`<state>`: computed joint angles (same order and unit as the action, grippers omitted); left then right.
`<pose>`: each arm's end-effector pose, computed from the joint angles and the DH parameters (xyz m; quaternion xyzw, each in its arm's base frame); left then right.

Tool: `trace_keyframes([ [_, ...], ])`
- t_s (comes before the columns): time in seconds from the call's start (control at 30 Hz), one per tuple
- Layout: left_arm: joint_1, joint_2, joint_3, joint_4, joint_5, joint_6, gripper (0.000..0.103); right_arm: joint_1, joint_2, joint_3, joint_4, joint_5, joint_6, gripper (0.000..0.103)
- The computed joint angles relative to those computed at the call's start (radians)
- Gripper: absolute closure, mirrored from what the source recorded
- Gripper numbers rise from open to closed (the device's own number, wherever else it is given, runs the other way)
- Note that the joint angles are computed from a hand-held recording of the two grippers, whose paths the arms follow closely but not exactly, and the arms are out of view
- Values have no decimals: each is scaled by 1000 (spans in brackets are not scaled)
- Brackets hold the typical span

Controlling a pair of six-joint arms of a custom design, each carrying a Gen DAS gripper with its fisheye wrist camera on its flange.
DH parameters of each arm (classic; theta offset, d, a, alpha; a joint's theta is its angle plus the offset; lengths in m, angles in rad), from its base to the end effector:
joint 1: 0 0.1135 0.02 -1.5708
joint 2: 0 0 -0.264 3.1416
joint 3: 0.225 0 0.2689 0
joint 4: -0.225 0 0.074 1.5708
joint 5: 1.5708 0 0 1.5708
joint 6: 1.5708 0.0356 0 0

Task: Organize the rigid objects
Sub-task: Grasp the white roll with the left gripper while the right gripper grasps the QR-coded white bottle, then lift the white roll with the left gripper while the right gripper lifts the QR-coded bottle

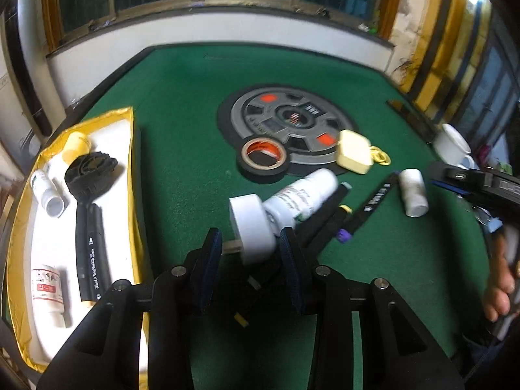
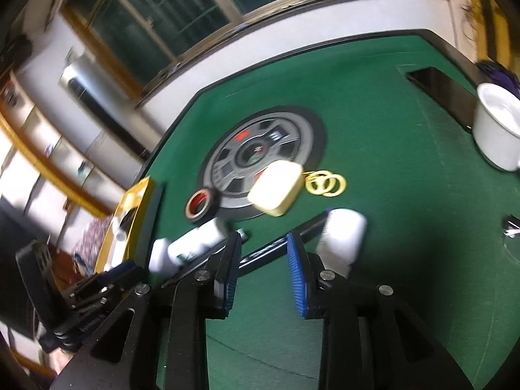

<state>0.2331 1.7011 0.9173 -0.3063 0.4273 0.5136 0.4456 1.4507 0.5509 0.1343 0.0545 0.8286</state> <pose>0.3259 0.0622 0.1384 0.1827 0.9328 -0.1069 0.2917 0.2511 0.1178 0.1317 0.1855 0.9008 0.2129 0.3298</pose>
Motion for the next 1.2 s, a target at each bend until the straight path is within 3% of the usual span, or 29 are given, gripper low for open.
trace_keyframes([
  [0.3,-31,143,70,39,3,-40,67,-63,20,5,-45,7,24,77],
  [0.4,-29,129,25,102,-1,-34,68,-81,50,12,-73,13,39,77],
  [0.57,-27,151,50,79,20,-46,66,-100,124,24,-40,-4,42,73],
  [0.7,-30,146,24,131,20,-45,66,-85,168,42,-18,-3,10,72],
  [0.83,-4,130,1,123,89,-32,66,-79,186,34,6,-22,-1,73],
  [1.2,21,0,-122,127,157,3,66,-28,69,-12,40,41,11,73],
])
